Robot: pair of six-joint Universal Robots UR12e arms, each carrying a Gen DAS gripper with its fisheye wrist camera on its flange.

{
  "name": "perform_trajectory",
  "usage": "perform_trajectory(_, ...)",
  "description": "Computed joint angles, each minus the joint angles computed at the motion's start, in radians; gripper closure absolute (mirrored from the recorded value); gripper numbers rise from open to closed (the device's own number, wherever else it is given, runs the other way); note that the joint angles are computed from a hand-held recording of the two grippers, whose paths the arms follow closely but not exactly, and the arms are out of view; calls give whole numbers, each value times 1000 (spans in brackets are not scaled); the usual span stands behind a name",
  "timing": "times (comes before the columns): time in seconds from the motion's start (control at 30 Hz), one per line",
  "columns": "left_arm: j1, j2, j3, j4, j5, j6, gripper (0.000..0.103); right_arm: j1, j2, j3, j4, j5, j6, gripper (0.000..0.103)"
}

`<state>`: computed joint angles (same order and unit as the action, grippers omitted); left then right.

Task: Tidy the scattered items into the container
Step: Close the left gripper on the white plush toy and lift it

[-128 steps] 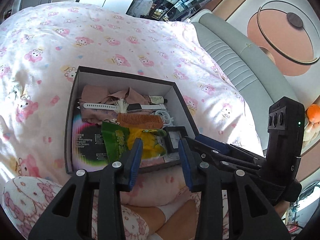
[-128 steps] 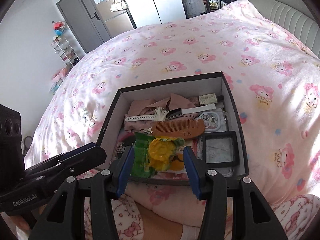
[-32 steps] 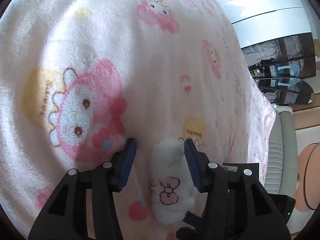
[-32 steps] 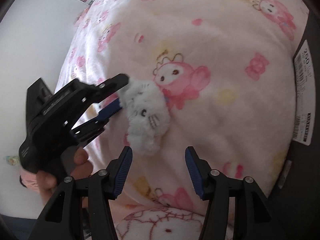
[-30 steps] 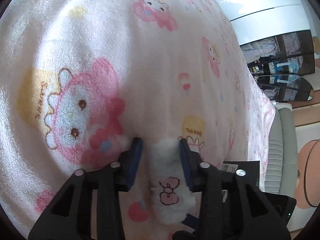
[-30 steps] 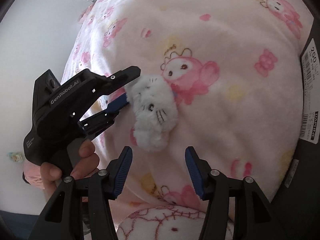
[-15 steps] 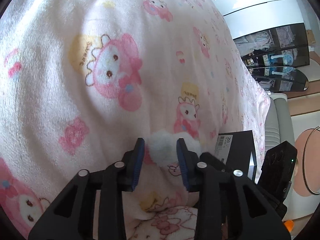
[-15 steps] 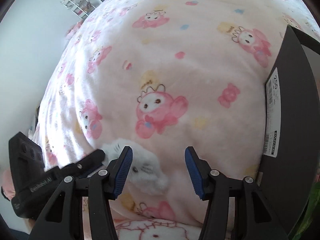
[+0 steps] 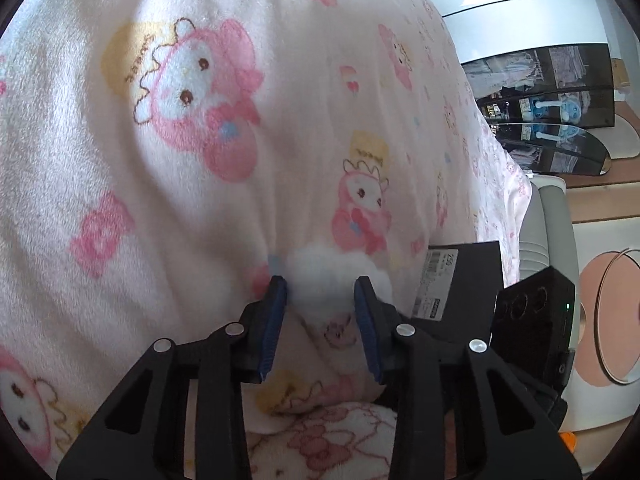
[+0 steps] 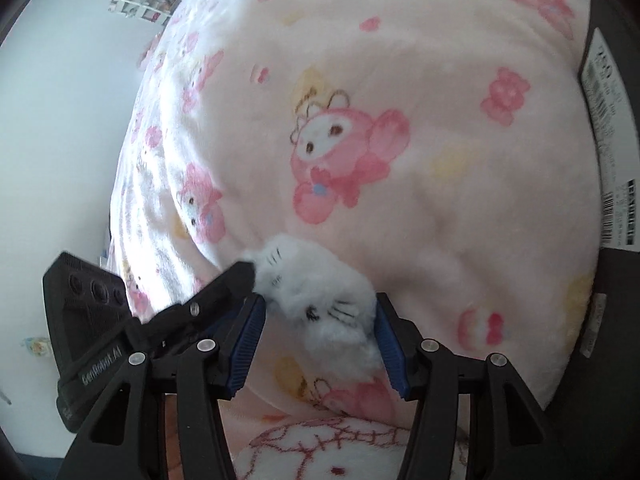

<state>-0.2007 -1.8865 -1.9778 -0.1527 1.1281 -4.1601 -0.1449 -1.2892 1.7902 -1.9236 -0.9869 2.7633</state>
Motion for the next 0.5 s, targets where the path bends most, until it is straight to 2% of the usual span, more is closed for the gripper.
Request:
perform_trajectory(0.07, 2, 10, -7, 13, -3, -3, 69, -12, -17, 25, -97, 16, 30, 53)
perform_trajectory(0.1, 1, 13, -6, 7, 19, -2, 66, -13, -21, 28, -127, 7, 40, 53)
perform_trajectory(0.17, -1, 12, 5, -27, 71, 13, 63, -8, -21, 24, -140, -25, 43, 53)
perform_trajectory(0.2, 1, 6, 15, -46, 79, 16, 62, -5, -18, 16, -120, -40, 35, 53)
perform_trajectory(0.23, 5, -6, 20, -29, 77, 26, 59, -3, -15, 9, -91, -45, 21, 53)
perform_trajectory(0.27, 8, -18, 26, -14, 70, 33, 59, -3, -10, 1, -50, -42, -6, 53)
perform_trajectory(0.37, 10, -44, 50, -45, 44, 45, 60, 4, 7, -24, 91, -49, -90, 52)
perform_trajectory(0.43, 3, -49, 49, -27, 39, 46, 72, 1, 20, -32, 135, -17, -121, 52)
perform_trajectory(0.5, -4, -48, 36, 4, 35, 21, 72, -3, 26, -38, 154, -8, -122, 52)
